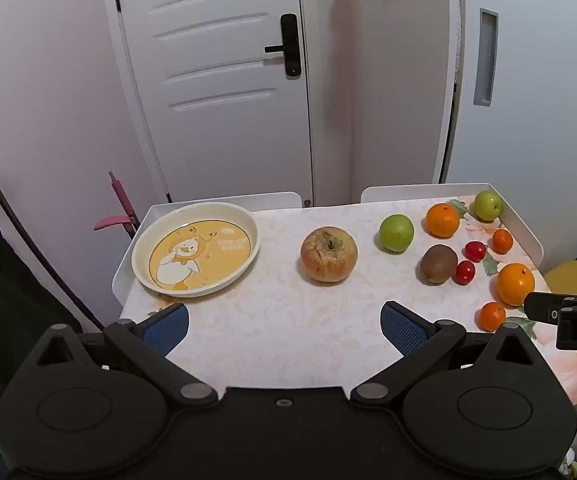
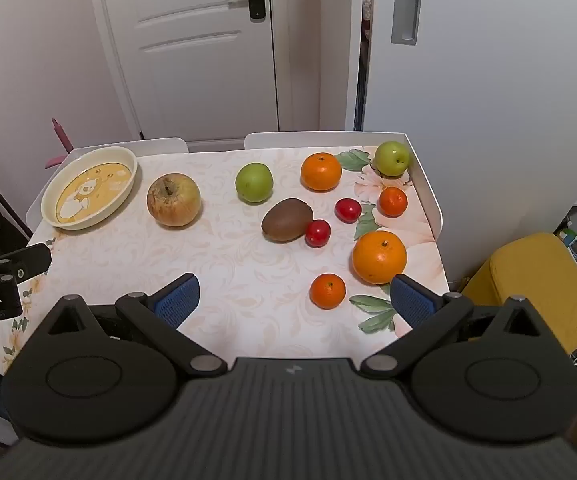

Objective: Organize fruits

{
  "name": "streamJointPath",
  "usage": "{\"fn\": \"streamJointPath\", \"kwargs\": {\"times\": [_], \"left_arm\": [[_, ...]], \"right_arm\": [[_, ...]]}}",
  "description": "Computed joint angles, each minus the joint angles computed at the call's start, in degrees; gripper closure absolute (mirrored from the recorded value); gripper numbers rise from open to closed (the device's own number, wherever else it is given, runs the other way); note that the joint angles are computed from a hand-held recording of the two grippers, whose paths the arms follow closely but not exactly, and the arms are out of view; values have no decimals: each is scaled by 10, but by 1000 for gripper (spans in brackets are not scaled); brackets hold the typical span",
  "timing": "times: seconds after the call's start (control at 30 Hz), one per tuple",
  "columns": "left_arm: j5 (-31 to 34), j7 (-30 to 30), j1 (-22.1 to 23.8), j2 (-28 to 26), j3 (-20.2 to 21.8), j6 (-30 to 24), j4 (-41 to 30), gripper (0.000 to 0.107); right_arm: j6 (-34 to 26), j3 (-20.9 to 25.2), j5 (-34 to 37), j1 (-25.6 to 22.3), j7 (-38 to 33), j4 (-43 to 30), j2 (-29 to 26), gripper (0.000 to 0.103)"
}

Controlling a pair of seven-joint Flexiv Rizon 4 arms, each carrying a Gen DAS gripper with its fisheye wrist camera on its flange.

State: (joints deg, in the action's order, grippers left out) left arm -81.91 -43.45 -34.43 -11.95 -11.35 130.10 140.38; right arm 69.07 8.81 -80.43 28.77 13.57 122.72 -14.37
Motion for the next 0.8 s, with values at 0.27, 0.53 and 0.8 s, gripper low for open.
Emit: {"fn": "streamJointPath", "kwargs": {"times": [0.27, 0.53, 0.8], "left_arm": [[31, -39, 0, -5, 7, 7, 14, 4], [48, -44, 5, -5, 13, 0, 14, 4], [49, -40, 4, -2, 13, -3, 12, 4]], "right_arm": [[1, 0, -7, -1, 6, 0, -1, 0], [-1, 2, 2, -2, -1, 1, 1, 0], [-3, 1, 16, 3, -8, 2, 4, 0]]}}
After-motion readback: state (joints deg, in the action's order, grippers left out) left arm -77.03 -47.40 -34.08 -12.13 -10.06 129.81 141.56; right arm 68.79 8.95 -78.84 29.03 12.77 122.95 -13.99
